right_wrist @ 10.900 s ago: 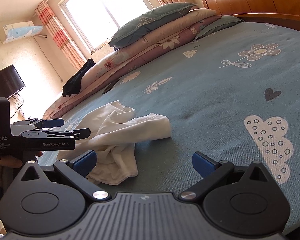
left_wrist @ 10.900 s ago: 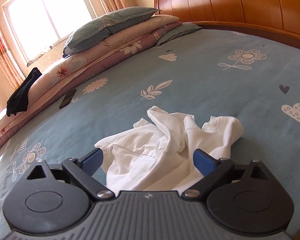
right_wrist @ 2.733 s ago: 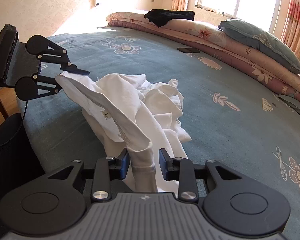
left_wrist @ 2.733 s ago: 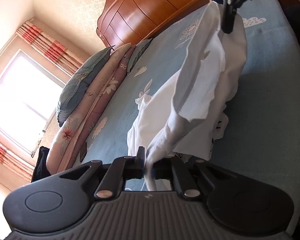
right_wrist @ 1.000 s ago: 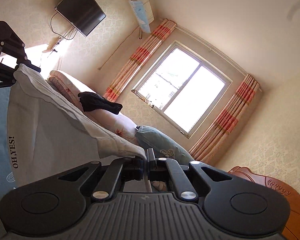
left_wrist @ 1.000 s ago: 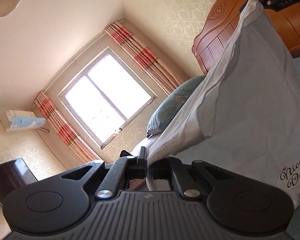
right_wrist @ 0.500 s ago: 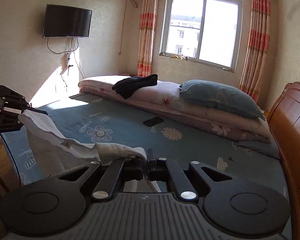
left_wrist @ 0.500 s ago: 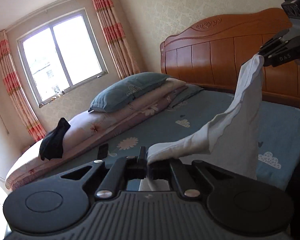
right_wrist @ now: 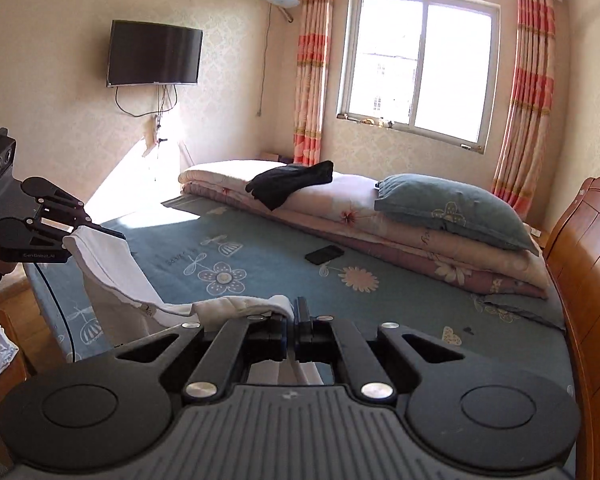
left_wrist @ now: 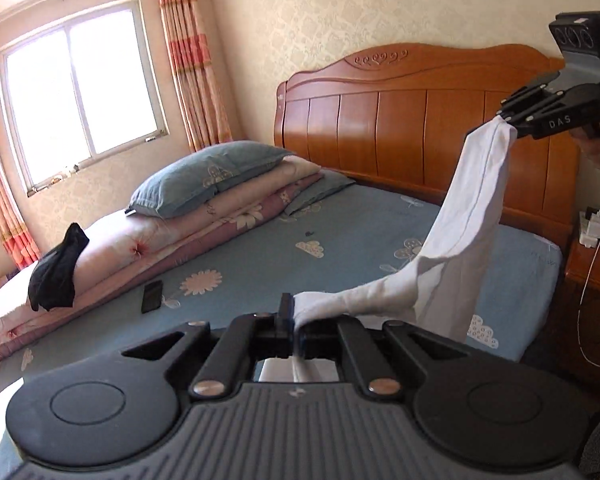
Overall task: Fold clothes
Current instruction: 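Lift the T-shirt with both grippers, raising the left gripper high to unfold it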
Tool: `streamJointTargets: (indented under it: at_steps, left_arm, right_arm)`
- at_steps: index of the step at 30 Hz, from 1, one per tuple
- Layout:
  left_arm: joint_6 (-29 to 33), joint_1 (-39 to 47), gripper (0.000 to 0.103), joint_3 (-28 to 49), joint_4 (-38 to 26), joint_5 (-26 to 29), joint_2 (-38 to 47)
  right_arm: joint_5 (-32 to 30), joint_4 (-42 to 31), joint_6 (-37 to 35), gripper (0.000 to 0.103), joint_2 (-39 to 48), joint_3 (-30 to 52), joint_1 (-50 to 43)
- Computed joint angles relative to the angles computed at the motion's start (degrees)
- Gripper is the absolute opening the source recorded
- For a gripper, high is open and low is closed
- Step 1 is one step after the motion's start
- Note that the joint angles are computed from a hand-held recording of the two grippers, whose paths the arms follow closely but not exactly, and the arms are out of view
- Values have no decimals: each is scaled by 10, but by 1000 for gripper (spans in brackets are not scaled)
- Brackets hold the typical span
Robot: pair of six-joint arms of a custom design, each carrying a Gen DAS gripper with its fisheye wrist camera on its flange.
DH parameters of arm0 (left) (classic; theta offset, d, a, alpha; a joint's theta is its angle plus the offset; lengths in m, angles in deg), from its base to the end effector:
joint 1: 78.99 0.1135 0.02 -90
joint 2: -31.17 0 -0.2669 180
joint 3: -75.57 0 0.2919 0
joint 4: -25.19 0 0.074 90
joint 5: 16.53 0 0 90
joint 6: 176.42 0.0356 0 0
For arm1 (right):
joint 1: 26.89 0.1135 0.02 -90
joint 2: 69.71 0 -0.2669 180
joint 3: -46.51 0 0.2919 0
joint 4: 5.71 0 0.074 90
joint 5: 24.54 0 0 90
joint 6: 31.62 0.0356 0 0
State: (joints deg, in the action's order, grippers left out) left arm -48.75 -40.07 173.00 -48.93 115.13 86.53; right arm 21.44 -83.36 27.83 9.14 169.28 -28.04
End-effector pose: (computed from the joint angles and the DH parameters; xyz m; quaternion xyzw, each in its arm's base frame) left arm 0.1473 0.0885 0.4753 0.1633 0.8195 0.0364 0.5481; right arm 0.2619 0.0195 0.5225 -0.3784 0.7460 0.1985 0.5108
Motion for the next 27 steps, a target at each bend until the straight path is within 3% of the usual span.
streamJointTargets:
  at_steps: [3, 5, 9, 13, 16, 20, 27]
  left_arm:
    - [34, 46, 1, 54, -40, 75, 28]
    - [99, 53, 1, 56, -90, 90, 43]
    - [220, 14, 1, -29, -149, 41, 54]
    - [271, -35, 1, -129, -150, -53, 64]
    - [300, -40, 1, -156, -162, -76, 71]
    - [328, -25, 1, -98, -198, -38, 82]
    - [311, 20, 1, 86, -199, 73, 103]
  right_arm:
    - [-78, -49, -31, 4, 43, 69, -42]
    - [-68, -76, -73, 4, 57, 61, -38]
    - [-20, -76, -142, 4, 59, -49, -9]
    - [-19, -94, -225, 4, 73, -139, -2]
    - [-44, -119, -275, 4, 82, -161, -12]
    - [-71, -134, -287, 4, 78, -102, -27]
    - [-165, -148, -246, 4, 106, 107, -78]
